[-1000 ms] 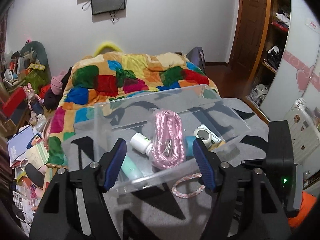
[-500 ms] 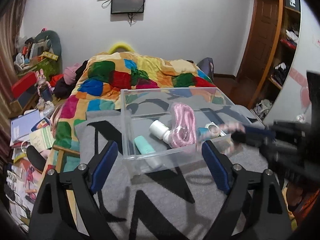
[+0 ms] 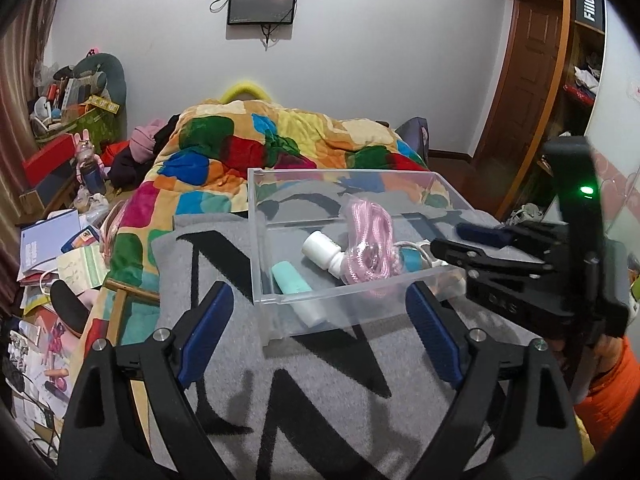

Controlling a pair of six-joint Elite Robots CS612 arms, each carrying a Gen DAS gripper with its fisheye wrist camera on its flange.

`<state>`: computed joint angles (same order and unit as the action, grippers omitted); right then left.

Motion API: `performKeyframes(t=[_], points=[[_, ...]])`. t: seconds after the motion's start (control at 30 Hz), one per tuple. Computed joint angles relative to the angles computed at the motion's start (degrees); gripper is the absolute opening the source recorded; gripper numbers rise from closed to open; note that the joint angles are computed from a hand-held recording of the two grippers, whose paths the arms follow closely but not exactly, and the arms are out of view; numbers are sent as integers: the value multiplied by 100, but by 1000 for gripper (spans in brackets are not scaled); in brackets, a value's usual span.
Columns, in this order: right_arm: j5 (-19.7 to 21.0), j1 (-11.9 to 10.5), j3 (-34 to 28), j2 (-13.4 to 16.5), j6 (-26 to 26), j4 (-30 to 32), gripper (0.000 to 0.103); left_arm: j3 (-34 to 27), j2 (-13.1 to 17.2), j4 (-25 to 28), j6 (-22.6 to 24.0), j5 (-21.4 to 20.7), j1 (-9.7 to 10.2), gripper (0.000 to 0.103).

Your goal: Organize objects

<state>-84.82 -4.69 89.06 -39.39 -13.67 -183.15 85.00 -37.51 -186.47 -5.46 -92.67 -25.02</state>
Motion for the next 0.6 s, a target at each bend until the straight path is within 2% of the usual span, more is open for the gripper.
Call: performKeyframes(t=[0.03, 0.07, 0.2, 0.33, 0.47, 0.6], points=[[59, -18, 67, -41, -38, -89, 50, 17, -7, -27, 8, 5, -6, 89], [195, -47, 183, -109, -78, -229, 58, 30, -11, -50, 11, -10, -10, 90], [421, -94, 513, -294, -221, -649, 60, 114, -46, -169, -36, -4, -33, 91], [750, -171, 808, -443, -90, -1053, 63, 215, -96, -338, -91, 0, -53, 92], [948, -218, 1039, -503, 90, -1545, 79, 368, -149, -651, -88, 141, -103, 96], [904, -208, 1154, -487, 177, -1885, 86, 482, -173, -882, -96, 238, -144, 99]])
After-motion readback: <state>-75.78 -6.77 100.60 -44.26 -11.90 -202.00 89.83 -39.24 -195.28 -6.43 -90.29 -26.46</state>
